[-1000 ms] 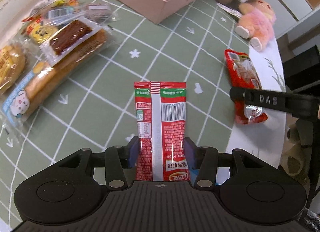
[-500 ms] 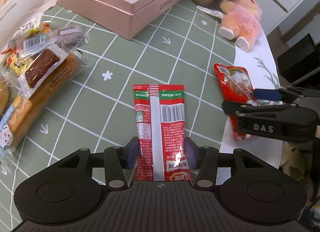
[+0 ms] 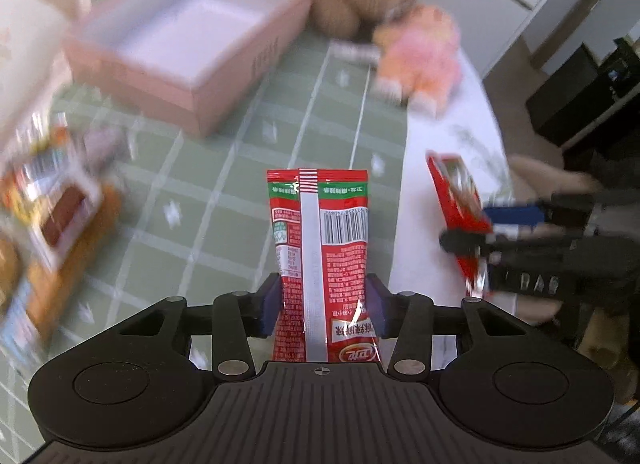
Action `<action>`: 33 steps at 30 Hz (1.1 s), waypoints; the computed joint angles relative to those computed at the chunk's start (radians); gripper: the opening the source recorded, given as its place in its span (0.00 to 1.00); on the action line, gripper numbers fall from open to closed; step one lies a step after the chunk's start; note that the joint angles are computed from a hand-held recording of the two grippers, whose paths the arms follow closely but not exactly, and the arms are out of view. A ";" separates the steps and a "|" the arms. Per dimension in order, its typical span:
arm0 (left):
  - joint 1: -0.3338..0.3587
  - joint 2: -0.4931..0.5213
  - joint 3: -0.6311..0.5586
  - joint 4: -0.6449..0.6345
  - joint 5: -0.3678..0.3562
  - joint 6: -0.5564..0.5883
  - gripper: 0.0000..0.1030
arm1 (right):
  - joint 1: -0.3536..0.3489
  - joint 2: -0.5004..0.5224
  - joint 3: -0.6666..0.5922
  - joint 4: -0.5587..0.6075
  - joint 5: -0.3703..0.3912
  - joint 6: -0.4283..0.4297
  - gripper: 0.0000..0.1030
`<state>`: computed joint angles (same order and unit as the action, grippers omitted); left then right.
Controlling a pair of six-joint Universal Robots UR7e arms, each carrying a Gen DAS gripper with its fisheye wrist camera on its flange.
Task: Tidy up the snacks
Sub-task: 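Carry the stick snack into the pink box and open the left gripper while right holds pouch, then carry the red jerky pouch into the pink box and open the right gripper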
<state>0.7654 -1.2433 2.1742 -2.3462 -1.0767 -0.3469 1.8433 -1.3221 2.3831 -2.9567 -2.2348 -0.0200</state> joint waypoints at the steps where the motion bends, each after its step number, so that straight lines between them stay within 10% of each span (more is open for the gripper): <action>1: 0.000 0.006 -0.025 -0.007 0.015 0.011 0.48 | 0.004 -0.002 -0.005 -0.006 -0.009 -0.007 0.48; 14: 0.147 0.272 -0.341 -0.399 0.203 0.126 0.50 | 0.035 0.045 -0.078 -0.071 -0.021 -0.132 0.34; 26: 0.083 0.109 -0.117 -0.226 0.056 0.014 0.50 | 0.022 0.049 -0.131 -0.035 -0.006 -0.194 0.32; 33: 0.047 0.067 -0.043 -0.090 0.010 -0.102 0.50 | 0.030 0.076 -0.206 0.042 -0.128 -0.065 0.32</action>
